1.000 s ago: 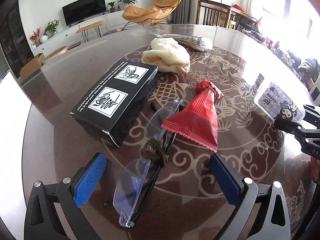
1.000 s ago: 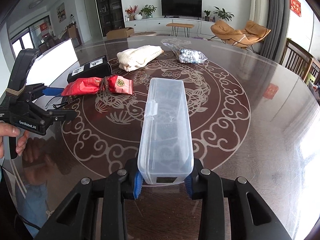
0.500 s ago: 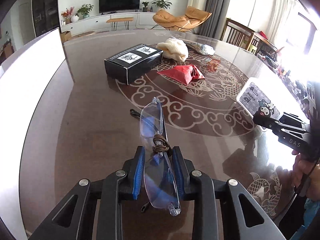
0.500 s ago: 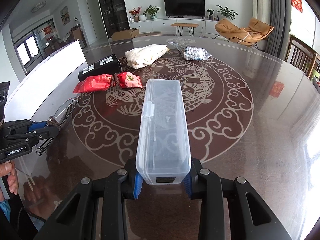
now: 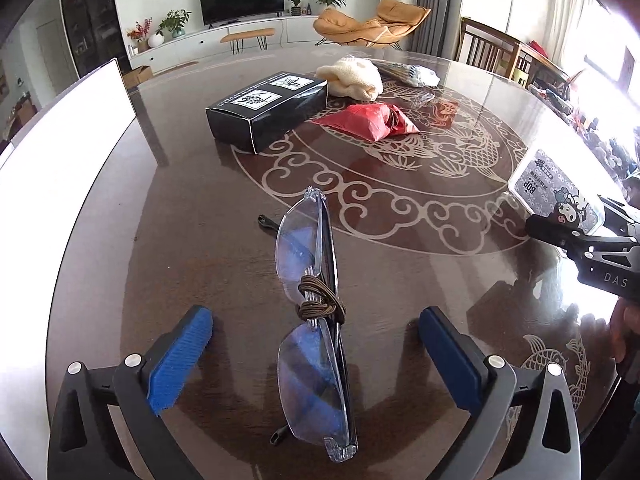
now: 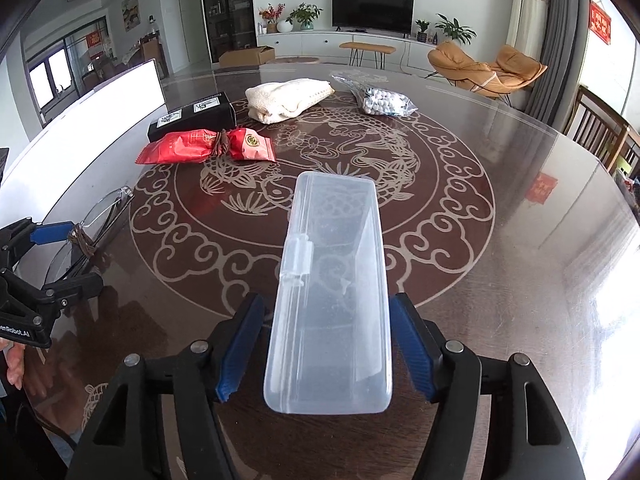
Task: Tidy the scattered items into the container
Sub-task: 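Close the left gripper on the clear eyeglasses while the right holds the plastic box, then carry both items over the white container and open both grippers to drop them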
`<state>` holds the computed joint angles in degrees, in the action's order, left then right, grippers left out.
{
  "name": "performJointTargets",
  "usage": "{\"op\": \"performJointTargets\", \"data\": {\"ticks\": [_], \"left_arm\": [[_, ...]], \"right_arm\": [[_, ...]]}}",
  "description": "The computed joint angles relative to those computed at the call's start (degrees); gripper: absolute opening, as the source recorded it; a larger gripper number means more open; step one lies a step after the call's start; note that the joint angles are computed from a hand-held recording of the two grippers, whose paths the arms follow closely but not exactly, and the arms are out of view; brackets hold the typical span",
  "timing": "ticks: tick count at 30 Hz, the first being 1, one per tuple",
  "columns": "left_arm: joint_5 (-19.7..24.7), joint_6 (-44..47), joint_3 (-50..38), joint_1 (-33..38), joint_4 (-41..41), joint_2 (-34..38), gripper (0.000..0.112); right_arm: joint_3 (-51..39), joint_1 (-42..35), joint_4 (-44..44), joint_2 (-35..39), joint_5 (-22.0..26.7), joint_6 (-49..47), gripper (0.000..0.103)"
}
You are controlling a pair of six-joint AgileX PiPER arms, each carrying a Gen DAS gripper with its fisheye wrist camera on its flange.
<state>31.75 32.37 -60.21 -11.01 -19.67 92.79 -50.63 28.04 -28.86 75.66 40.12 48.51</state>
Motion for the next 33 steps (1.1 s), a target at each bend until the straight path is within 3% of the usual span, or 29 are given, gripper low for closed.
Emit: {"op": "performJointTargets", "data": {"ticks": [15, 19, 21, 23, 24, 25, 26, 27, 29, 33], "left_arm": [[0.16, 0.13, -0.26, 0.12, -0.07, 0.12, 0.103], [0.14, 0.06, -0.22, 0.12, 0.0, 0.09, 0.103], [0.47, 0.62, -0.3, 0.24, -0.27, 0.06, 0.103], [0.92, 2.98, 0.14, 0.42, -1.6, -0.3, 0.101], [0.4, 4.02, 0.97, 0.55, -2.54, -1.05, 0.093], [0.31, 5.59, 1.73, 1.06, -4.4, -2.11, 0.067], [1.59, 7.3, 1.64, 1.89, -6.7, -2.71, 0.042], [3.89, 9.87, 1.1, 3.3, -10.29, -2.67, 0.027], [7.11, 13.38, 1.55, 5.81, -15.72, -3.47, 0.025], [7.99, 15.15, 4.63, 7.61, -20.12, -8.24, 0.025]], "right_arm": [[-0.13, 0.21, -0.35, 0.33, 0.22, 0.48, 0.073], [-1.49, -0.62, 0.96, 1.84, -0.19, -1.4, 0.08], [-1.86, -1.24, 1.44, 2.37, -0.95, -2.28, 0.08], [-1.17, -1.61, 1.02, 1.47, -1.78, -1.43, 0.07], [-0.66, -1.38, -0.3, 0.66, -1.63, 0.46, 0.056], [-0.26, -1.44, -0.47, -0.15, -1.37, 1.4, 0.033], [-0.01, -1.59, 0.02, -1.0, -0.77, 2.17, 0.033], [0.64, -1.52, 0.01, -2.45, -0.62, 3.43, 0.033], [1.34, -0.2, -0.7, -5.56, 0.88, 5.92, 0.033], [0.88, 3.87, -1.0, -10.22, 4.77, 8.42, 0.033]]}}
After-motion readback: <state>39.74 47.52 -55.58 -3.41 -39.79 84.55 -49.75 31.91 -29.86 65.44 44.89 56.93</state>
